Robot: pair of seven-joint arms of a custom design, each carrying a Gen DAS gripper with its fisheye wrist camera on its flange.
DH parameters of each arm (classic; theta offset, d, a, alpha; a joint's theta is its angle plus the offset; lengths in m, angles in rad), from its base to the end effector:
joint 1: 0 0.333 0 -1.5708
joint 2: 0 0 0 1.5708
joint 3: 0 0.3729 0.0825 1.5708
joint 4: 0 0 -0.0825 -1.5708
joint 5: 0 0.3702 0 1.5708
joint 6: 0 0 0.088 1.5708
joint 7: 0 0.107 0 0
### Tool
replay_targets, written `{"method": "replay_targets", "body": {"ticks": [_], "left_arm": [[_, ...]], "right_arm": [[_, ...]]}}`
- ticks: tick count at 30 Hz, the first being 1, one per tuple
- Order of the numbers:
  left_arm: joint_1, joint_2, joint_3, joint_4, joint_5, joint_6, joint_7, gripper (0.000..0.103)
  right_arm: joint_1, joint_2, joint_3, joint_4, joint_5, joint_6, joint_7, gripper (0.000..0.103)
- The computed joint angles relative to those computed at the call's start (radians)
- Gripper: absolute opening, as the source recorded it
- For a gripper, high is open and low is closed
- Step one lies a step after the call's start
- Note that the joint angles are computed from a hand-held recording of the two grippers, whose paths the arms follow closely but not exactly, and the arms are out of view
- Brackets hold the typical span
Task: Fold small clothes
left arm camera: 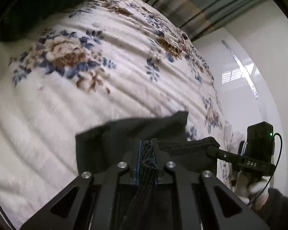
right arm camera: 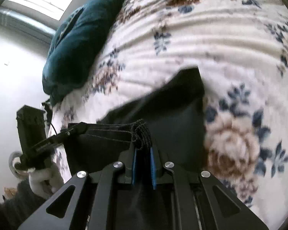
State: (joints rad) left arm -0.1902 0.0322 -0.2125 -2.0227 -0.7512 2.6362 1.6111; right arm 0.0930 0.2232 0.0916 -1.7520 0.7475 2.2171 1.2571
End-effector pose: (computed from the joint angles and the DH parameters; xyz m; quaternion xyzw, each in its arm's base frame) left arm 0.5497 -0.2137 0.5570 0.6934 -0.6148 0.3696 0.0671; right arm 0.6360 0.1355 0.5347 -0.6968 0.6295 0.1310 0.3177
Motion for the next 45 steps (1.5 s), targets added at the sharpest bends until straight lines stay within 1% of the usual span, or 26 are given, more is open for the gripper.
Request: {"method": "replay_targets", "body": {"ticks": [6,10,12,13,14,15,16,17,18,19,20,22,24,25,29,31,33,35,36,38,40,41,42,43,44,45], "left_arm": [[0.023,0.176,0.016,0.186,0.150,-0.064,-0.093,0.007],[0.016,0.275,0.028,0.295,0.299,-0.163,-0.158,0.011],[0.023,0.295,0.025,0.310,0.315,-0.213,-0.188,0.021],[0.028,0.290,0.022,0.300,0.311,-0.219,-0.202,0.032],[0.042,0.274,0.008,0.275,0.276,-0.204,-0.192,0.048],[0.055,0.246,-0.004,0.239,0.232,-0.176,-0.173,0.057],[0.062,0.218,-0.011,0.204,0.197,-0.144,-0.159,0.064],[0.074,0.176,-0.024,0.159,0.134,-0.111,-0.129,0.065],[0.077,0.146,-0.027,0.132,0.097,-0.096,-0.116,0.068],[0.077,0.104,-0.028,0.093,0.056,-0.069,-0.095,0.076],[0.073,0.059,-0.028,0.051,0.025,-0.039,-0.065,0.088],[0.049,-0.040,-0.021,-0.052,0.001,0.049,-0.039,0.095],[0.024,-0.145,-0.012,-0.161,-0.034,0.099,-0.057,0.097],[0.016,-0.192,-0.009,-0.206,-0.024,0.099,-0.105,0.097],[0.005,-0.392,-0.042,-0.376,0.065,0.069,-0.380,0.099],[0.010,-0.478,-0.081,-0.437,0.118,0.039,-0.529,0.099],[-0.013,-0.519,-0.113,-0.478,0.128,0.027,-0.650,0.099],[-0.111,-0.514,-0.107,-0.536,0.004,0.127,-0.675,0.099],[-0.128,-0.499,-0.117,-0.549,0.003,0.148,-0.726,0.099],[-0.241,-0.431,-0.084,-0.574,-0.130,0.284,-0.709,0.099],[-0.279,-0.362,-0.073,-0.561,-0.174,0.353,-0.693,0.099],[-0.254,-0.337,-0.088,-0.554,-0.126,0.345,-0.727,0.099],[-0.194,-0.313,-0.121,-0.543,-0.008,0.323,-0.832,0.099],[-0.161,-0.294,-0.147,-0.535,0.047,0.347,-0.884,0.098],[-0.093,-0.284,-0.190,-0.523,0.156,0.337,-0.976,0.098],[-0.051,-0.272,-0.214,-0.512,0.226,0.347,-1.038,0.098]], "right_arm": [[0.022,0.158,-0.004,0.220,-0.150,-0.008,0.176,0.012],[0.035,0.275,0.003,0.381,-0.296,-0.055,0.275,0.012],[0.043,0.331,0.005,0.459,-0.370,-0.119,0.315,0.012],[0.042,0.355,0.008,0.495,-0.390,-0.158,0.337,0.013],[0.038,0.361,0.016,0.503,-0.396,-0.167,0.347,0.014],[0.027,0.362,0.024,0.510,-0.390,-0.186,0.358,0.022],[0.019,0.352,0.028,0.501,-0.384,-0.189,0.367,0.038],[0.009,0.330,0.032,0.473,-0.372,-0.174,0.369,0.047],[-0.011,0.296,0.043,0.428,-0.343,-0.154,0.350,0.063],[-0.026,0.273,0.050,0.398,-0.319,-0.155,0.334,0.076],[-0.040,0.247,0.052,0.368,-0.298,-0.170,0.321,0.080],[-0.073,0.190,0.053,0.295,-0.244,-0.205,0.277,0.087],[-0.091,0.153,0.042,0.247,-0.209,-0.263,0.247,0.101],[-0.088,0.142,0.034,0.233,-0.204,-0.279,0.241,0.103],[-0.089,0.094,0.003,0.165,-0.192,-0.331,0.178,0.103],[-0.087,0.092,-0.007,0.150,-0.189,-0.342,0.149,0.103],[-0.086,0.109,-0.011,0.155,-0.178,-0.348,0.129,0.103],[-0.095,0.144,-0.005,0.184,-0.144,-0.379,0.099,0.103],[-0.098,0.167,-0.001,0.203,-0.131,-0.387,0.089,0.103],[-0.100,0.218,0.008,0.249,-0.117,-0.405,0.084,0.103],[-0.105,0.280,0.026,0.308,-0.094,-0.433,0.081,0.103],[-0.106,0.299,0.031,0.330,-0.093,-0.443,0.084,0.103],[-0.104,0.322,0.038,0.352,-0.087,-0.443,0.085,0.103],[-0.103,0.344,0.047,0.376,-0.081,-0.449,0.089,0.103],[-0.103,0.360,0.053,0.395,-0.077,-0.456,0.096,0.103],[-0.105,0.377,0.061,0.412,-0.063,-0.462,0.108,0.103]]}}
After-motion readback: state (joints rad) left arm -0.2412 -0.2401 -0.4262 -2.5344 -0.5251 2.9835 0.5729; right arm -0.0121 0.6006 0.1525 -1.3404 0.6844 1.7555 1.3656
